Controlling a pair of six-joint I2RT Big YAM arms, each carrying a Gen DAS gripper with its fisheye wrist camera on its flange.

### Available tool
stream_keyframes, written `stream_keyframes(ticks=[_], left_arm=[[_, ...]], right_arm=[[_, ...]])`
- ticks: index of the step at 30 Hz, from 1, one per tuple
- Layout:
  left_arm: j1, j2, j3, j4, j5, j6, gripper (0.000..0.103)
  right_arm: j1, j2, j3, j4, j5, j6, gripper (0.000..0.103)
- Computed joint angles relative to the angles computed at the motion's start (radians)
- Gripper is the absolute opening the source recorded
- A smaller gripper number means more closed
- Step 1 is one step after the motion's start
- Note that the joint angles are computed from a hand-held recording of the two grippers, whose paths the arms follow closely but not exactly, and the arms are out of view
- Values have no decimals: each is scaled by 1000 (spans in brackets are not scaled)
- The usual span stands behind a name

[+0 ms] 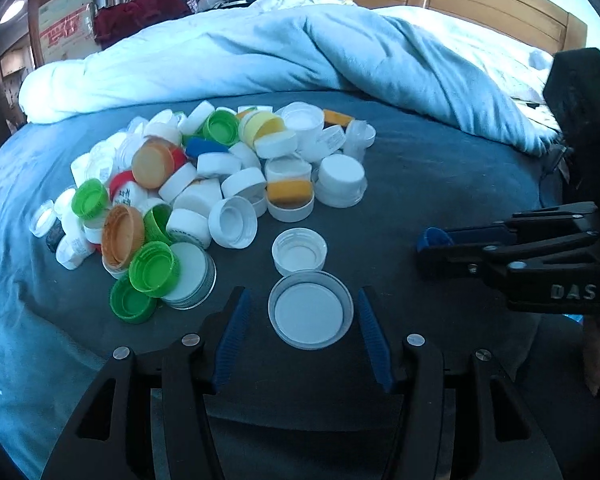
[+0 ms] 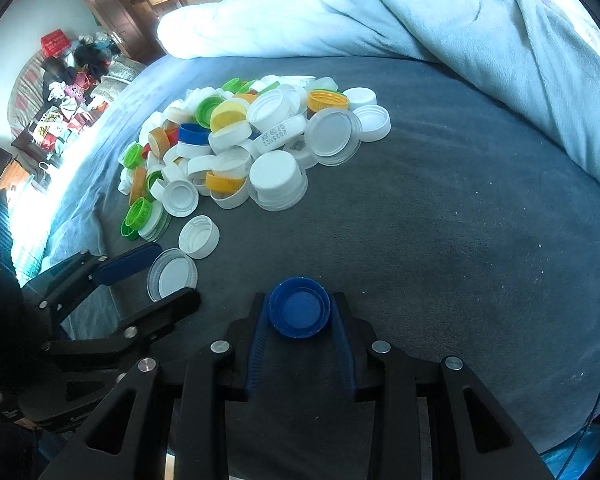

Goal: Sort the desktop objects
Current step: 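Grasp a white cap with the left tool while the right tool grasps a blue cap, then carry both caps over the blue basket and open both tools to release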

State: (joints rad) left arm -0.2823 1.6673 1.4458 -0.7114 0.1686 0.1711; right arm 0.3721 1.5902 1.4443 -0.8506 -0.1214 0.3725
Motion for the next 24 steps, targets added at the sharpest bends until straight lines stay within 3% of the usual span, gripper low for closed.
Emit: stream_keyframes(ticks=[2,7,14,24], left_arm=[[-1,-2,-5,11,-12,-5,34],[7,-49,-15,15,-11,-27,34],[42,-167,1,-14,-91,-39,34],[146,-277,34,-78,-172,-110,34]], right_arm=[[0,-6,-6,10,2,0,33],[9,-34,-28,41,29,0,33],[37,-87,-27,61,64,10,33],[134,-99,125,45,138,-51,33]])
